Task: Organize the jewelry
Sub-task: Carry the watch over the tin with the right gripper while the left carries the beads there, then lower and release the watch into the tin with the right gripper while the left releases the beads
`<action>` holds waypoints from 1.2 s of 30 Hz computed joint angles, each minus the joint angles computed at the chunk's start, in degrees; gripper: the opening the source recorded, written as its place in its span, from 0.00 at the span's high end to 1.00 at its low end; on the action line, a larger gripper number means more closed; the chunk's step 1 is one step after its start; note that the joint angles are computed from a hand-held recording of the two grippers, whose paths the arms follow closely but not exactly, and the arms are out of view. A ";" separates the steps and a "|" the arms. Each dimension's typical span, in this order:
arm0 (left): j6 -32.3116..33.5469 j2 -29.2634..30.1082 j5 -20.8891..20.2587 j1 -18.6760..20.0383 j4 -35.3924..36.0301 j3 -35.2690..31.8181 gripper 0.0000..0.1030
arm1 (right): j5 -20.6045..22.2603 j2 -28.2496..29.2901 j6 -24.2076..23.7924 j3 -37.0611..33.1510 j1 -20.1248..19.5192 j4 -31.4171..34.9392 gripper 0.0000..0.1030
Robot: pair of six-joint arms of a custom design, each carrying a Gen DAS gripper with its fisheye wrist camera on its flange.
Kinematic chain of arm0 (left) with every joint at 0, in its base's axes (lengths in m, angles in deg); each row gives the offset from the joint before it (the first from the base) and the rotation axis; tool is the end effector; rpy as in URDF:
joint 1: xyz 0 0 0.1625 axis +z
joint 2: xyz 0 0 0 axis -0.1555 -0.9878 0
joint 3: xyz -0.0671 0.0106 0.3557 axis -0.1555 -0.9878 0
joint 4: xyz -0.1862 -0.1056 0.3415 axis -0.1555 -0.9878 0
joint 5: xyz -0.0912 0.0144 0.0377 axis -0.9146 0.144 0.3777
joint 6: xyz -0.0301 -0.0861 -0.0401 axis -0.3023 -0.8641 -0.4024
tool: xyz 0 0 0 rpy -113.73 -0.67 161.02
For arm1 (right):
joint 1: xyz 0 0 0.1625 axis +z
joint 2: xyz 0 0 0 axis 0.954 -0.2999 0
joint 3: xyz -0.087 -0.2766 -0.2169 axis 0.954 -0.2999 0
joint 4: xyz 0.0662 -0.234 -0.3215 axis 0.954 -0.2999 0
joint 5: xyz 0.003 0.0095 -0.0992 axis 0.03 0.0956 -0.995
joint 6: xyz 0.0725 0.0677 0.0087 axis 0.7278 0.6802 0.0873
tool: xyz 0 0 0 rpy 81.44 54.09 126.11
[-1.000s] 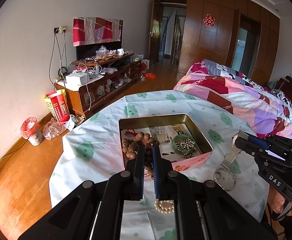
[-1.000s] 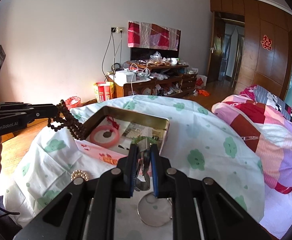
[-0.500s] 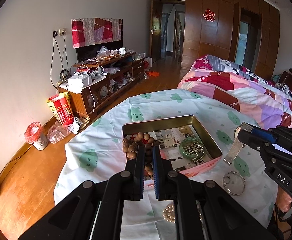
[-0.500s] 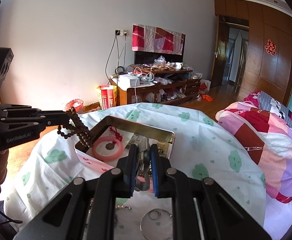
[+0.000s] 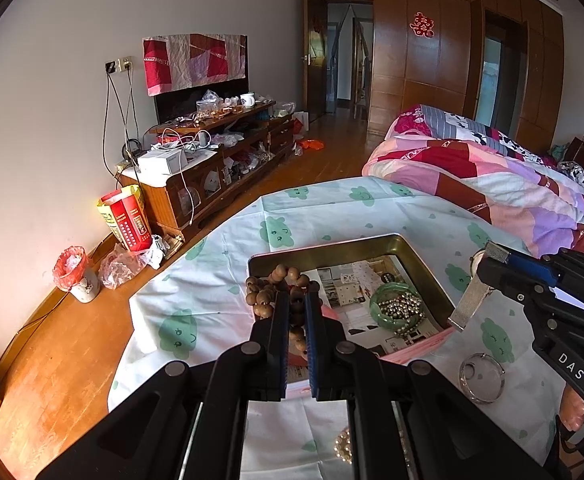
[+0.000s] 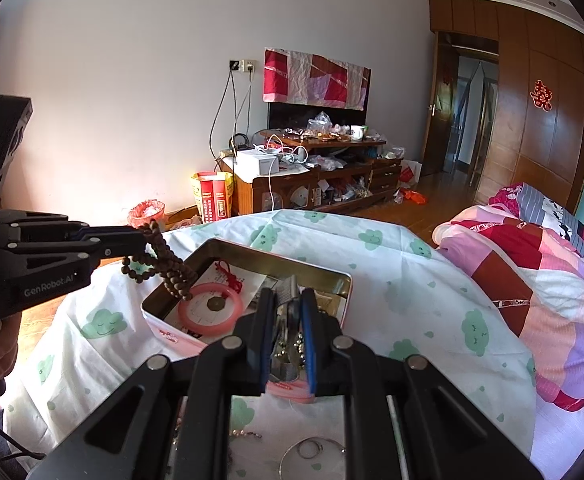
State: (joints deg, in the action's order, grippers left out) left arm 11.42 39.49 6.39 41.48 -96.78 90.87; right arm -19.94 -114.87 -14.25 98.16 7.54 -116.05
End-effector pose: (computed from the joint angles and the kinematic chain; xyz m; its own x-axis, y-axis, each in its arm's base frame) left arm -0.3176 -0.4721 -0.0070 -0.6888 -0.2134 -0.6928 0.4573 0.6137 -0.6437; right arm 0.0612 -0.5191 0.2489 -0.4445 -0.7227 0.5292 -0.8938 0.3189 -0.3153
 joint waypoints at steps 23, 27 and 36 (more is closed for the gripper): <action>2.88 2.19 0.49 3.79 -1.19 -3.60 0.94 | -2.33 7.61 4.09 -4.58 2.02 -4.29 0.85; 3.39 2.83 0.23 4.26 -1.56 -4.25 0.94 | -2.97 8.69 4.55 -5.21 2.21 -4.85 0.85; 4.40 3.65 -0.73 5.20 -2.53 -5.04 0.94 | -4.22 10.57 4.43 -6.01 2.51 -6.12 0.85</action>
